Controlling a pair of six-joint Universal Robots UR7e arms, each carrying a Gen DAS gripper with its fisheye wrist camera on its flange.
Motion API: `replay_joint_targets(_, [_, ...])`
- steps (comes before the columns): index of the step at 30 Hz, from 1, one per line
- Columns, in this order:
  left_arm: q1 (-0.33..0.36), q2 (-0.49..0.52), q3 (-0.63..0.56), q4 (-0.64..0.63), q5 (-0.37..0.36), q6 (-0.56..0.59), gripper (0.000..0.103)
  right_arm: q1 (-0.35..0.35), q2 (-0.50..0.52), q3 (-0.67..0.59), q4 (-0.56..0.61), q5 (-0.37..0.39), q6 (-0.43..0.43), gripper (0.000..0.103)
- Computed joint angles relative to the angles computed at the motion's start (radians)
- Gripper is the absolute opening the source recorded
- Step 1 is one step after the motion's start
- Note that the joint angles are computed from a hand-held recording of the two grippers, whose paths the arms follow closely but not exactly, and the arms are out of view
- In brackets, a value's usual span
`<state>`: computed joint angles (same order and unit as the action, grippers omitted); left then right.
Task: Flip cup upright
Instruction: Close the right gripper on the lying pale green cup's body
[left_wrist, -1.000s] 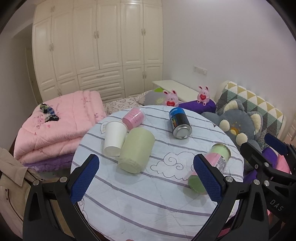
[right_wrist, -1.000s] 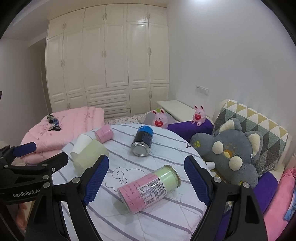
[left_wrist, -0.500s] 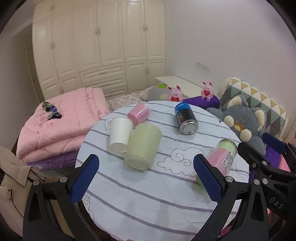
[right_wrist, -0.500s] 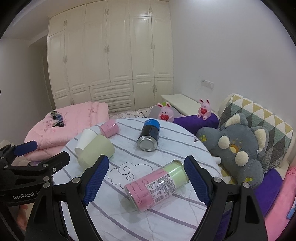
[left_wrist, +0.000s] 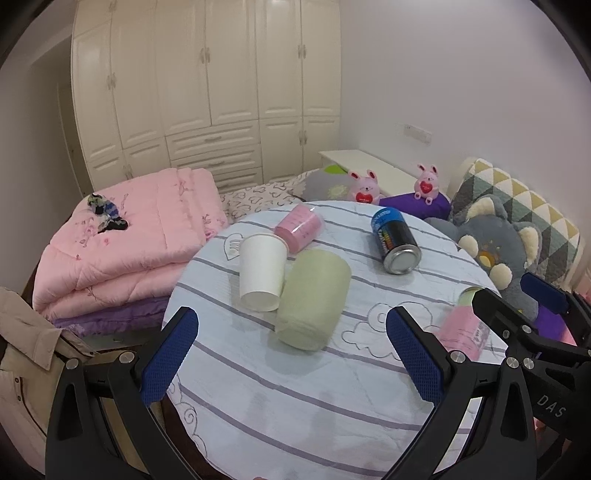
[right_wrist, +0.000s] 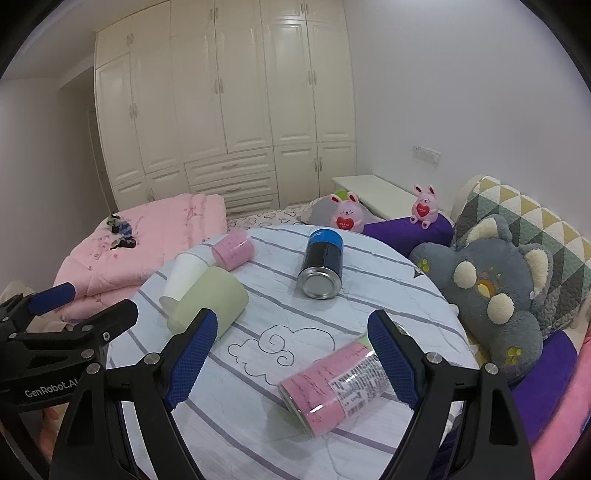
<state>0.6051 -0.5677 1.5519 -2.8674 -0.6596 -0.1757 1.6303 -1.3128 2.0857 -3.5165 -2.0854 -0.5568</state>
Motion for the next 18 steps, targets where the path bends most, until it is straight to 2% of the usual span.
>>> replay_joint_targets(3, [0.017,0.003,-0.016,0.009,0.0,0.023,0.103,0.001,0.016,-0.027,0.044,-0.002,0.038,0.085])
replay_joint_targets(11, [0.082,0.021,-0.091,0.089,-0.011,0.066,0.103,-0.016,0.071,-0.148,0.279,0.015,0.261,0.085])
replay_joint_targets(14, [0.102,0.035,-0.118,0.106,0.0,0.091,0.103,-0.024,0.11,-0.218,0.406,0.028,0.355,0.085])
replay_joint_targets(18, [0.126,0.052,-0.15,0.129,-0.003,0.116,0.103,-0.033,0.171,-0.312,0.556,0.04,0.435,0.085])
